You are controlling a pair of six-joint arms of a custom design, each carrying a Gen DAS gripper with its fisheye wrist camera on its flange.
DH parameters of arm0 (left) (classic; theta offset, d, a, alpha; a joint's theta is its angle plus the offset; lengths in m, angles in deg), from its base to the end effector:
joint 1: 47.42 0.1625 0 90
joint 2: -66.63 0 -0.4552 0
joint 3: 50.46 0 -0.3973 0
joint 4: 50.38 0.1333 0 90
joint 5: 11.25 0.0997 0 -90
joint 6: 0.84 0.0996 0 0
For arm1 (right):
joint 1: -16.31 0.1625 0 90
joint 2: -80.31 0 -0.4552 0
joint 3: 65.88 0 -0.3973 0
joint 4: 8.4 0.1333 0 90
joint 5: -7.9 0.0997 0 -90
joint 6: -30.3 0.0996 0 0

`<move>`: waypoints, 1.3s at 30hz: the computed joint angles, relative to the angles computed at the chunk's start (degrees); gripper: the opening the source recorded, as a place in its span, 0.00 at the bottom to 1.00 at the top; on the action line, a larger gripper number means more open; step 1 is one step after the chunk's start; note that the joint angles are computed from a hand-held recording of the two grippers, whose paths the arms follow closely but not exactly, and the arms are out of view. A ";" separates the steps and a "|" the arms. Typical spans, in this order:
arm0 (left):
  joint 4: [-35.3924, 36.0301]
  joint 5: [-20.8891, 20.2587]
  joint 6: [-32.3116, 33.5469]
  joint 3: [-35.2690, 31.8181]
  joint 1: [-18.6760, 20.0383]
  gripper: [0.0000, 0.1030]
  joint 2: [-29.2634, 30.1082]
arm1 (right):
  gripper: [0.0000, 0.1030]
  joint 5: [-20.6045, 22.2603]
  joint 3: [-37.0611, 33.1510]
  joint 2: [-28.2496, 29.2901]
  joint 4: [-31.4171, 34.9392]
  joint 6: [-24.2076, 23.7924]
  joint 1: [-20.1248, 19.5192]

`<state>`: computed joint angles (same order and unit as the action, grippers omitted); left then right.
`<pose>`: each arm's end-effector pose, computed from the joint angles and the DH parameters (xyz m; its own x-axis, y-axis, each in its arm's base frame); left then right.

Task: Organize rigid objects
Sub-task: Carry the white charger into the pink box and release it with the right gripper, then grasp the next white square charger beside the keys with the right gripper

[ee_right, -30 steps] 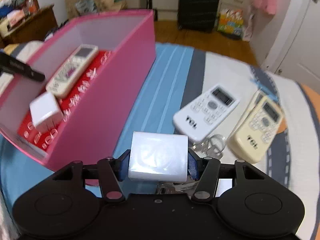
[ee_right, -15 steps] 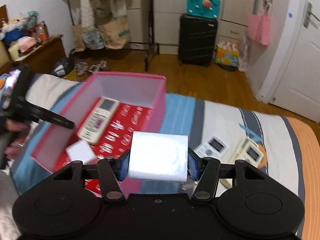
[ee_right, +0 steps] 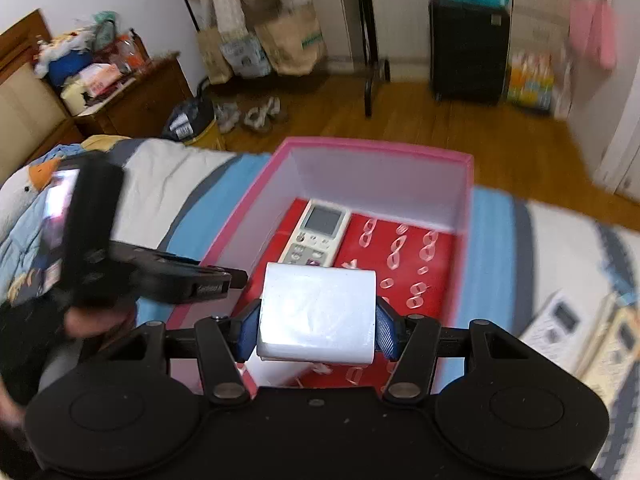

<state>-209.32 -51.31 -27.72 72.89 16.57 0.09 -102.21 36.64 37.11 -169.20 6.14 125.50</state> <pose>-0.0352 -0.5499 0.2059 -0.7727 -0.2744 -0.5724 0.0890 0.8460 -0.5257 0.3075 -0.5821 0.0606 -0.6979 -0.6015 0.3889 -0.6661 0.7446 -0.0437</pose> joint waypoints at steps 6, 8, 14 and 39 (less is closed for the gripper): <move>-0.90 -0.58 0.57 0.16 0.22 0.05 -0.03 | 0.60 -6.87 -7.95 8.95 3.64 6.35 -0.67; -1.26 -0.85 0.88 0.30 0.29 0.06 -0.16 | 0.60 -9.37 -9.98 10.98 5.50 9.61 -0.90; -2.31 -1.60 1.74 0.39 0.55 0.07 -0.18 | 0.61 -5.50 -8.88 9.23 7.35 13.50 -2.31; 1.28 1.24 -0.49 0.12 -1.17 0.06 -0.27 | 0.64 -8.93 7.34 -15.17 7.31 6.95 -9.38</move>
